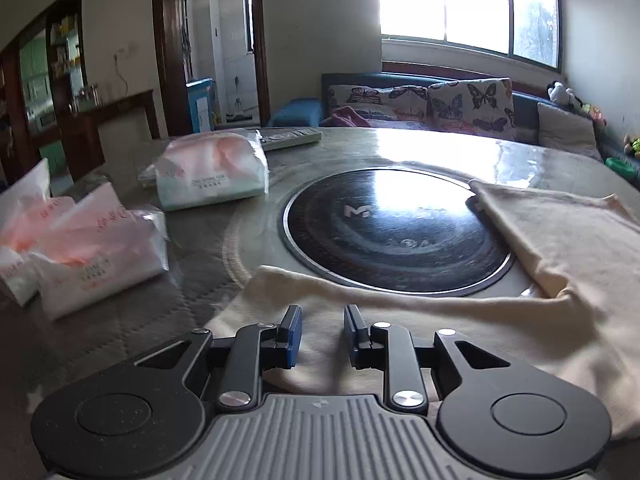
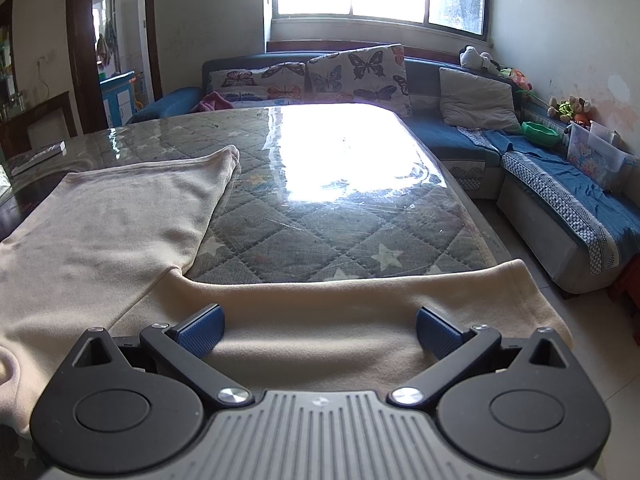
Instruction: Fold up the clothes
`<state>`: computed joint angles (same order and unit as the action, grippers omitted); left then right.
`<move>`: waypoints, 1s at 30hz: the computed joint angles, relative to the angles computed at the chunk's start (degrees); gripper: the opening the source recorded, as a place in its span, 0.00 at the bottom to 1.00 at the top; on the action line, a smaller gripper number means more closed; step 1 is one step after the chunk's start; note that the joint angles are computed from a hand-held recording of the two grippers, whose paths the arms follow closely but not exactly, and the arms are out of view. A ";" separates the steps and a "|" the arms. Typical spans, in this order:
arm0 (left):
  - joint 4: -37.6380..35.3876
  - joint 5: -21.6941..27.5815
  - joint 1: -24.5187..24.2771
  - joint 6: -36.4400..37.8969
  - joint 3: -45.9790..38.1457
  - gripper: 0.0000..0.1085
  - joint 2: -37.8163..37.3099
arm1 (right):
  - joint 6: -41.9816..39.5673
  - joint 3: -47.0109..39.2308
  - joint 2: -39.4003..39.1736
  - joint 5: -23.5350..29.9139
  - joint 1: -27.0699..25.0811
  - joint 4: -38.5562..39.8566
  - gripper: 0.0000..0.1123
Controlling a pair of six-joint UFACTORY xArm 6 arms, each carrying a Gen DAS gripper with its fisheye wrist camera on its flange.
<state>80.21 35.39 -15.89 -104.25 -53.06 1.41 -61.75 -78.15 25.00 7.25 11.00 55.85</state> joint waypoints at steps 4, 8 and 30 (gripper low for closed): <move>-1.05 1.92 0.39 -0.15 1.69 0.28 -1.69 | -5.32 1.97 -2.83 0.61 0.62 2.73 0.92; -3.70 3.62 -0.20 2.49 1.19 0.27 -1.78 | -15.25 4.61 -7.17 4.14 1.92 9.43 0.92; 4.32 -24.45 -2.52 0.64 -15.86 0.27 13.72 | -30.39 14.41 -14.15 7.80 5.80 11.70 0.92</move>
<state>84.53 10.94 -18.41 -103.61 -68.92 15.14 -92.13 -63.73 10.85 15.04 16.80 67.55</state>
